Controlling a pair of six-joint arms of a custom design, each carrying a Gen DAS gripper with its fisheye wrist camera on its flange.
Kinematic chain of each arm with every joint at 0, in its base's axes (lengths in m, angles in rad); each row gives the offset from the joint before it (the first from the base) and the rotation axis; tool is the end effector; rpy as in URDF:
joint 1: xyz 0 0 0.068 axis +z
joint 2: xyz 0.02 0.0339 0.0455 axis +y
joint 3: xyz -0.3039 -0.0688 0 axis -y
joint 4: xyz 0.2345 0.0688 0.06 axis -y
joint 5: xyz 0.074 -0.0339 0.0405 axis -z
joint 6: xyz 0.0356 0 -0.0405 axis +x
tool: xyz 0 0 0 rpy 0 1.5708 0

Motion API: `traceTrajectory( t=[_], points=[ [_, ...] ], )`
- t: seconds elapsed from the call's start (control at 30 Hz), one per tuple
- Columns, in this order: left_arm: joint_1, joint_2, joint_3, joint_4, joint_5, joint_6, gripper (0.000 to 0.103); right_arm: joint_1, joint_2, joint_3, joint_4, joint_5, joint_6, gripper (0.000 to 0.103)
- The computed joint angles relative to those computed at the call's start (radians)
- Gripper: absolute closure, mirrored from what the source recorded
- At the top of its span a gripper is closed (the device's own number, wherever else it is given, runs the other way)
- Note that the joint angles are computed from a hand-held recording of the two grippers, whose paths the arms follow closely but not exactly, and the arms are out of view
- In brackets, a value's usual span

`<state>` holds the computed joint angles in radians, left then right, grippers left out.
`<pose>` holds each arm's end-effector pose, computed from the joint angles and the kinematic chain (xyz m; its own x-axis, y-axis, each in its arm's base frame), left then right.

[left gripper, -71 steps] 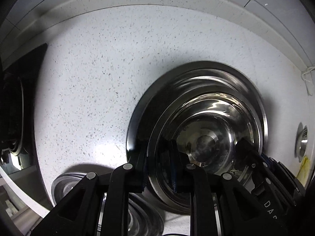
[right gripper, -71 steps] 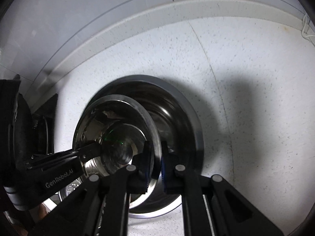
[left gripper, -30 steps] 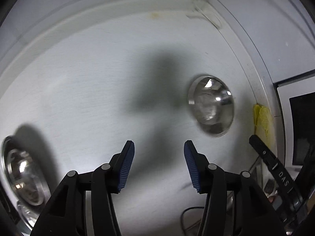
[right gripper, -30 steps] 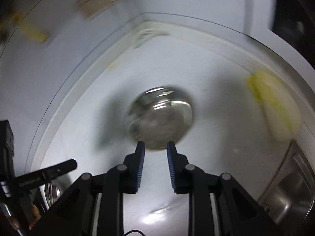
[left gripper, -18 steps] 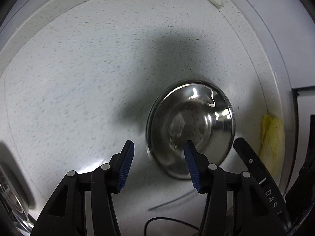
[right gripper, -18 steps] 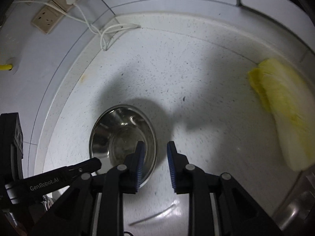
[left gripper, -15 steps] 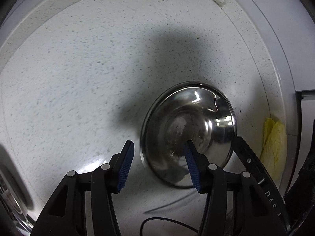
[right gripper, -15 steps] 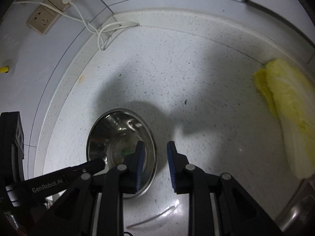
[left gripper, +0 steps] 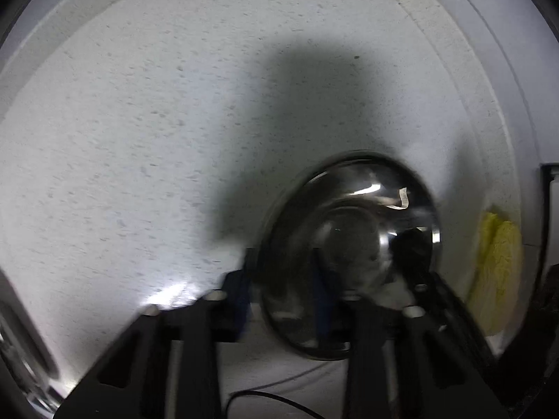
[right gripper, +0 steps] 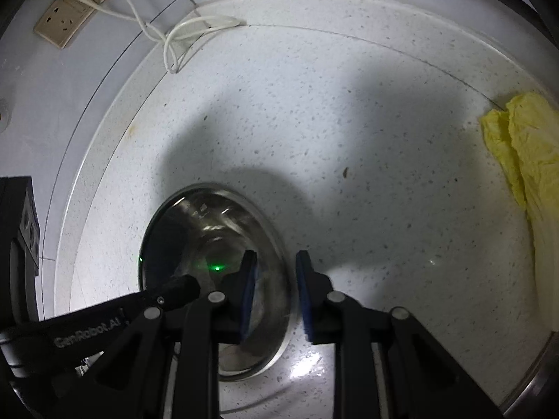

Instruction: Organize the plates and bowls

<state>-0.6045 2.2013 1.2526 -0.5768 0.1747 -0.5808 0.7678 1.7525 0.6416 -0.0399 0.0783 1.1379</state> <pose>0.3170 -0.2265 0.0944 -0.9978 0.0325 0.0574 0.0223 0.9852 -0.1700 0.2015 0.1907 0.1289 -0.8833 0.4051 -0.2359 0.3155 0.8859 0.3402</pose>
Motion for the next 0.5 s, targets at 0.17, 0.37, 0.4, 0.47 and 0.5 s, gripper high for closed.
traceTrajectory(
  t=[0.17,0.37,0.4,0.47,0.5],
  points=[
    [0.015,-0.042,-0.043,0.002,0.015,0.028,0.09,0.023,-0.033,-0.022,0.002,-0.023,0.012,0.092],
    [0.004,-0.166,-0.119,-0.02,-0.014,0.032,0.09,0.129,-0.105,0.023,-0.111,0.044,0.065,0.092],
    [0.002,-0.193,-0.137,-0.022,-0.022,0.032,0.09,0.155,-0.119,0.04,-0.141,0.061,0.077,0.092],
    [0.01,-0.24,-0.158,-0.034,-0.035,0.038,0.09,0.205,-0.141,0.078,-0.199,0.091,0.098,0.092],
    [0.025,-0.279,-0.181,-0.043,-0.04,0.049,0.09,0.233,-0.148,0.106,-0.232,0.106,0.108,0.092]
  ],
)
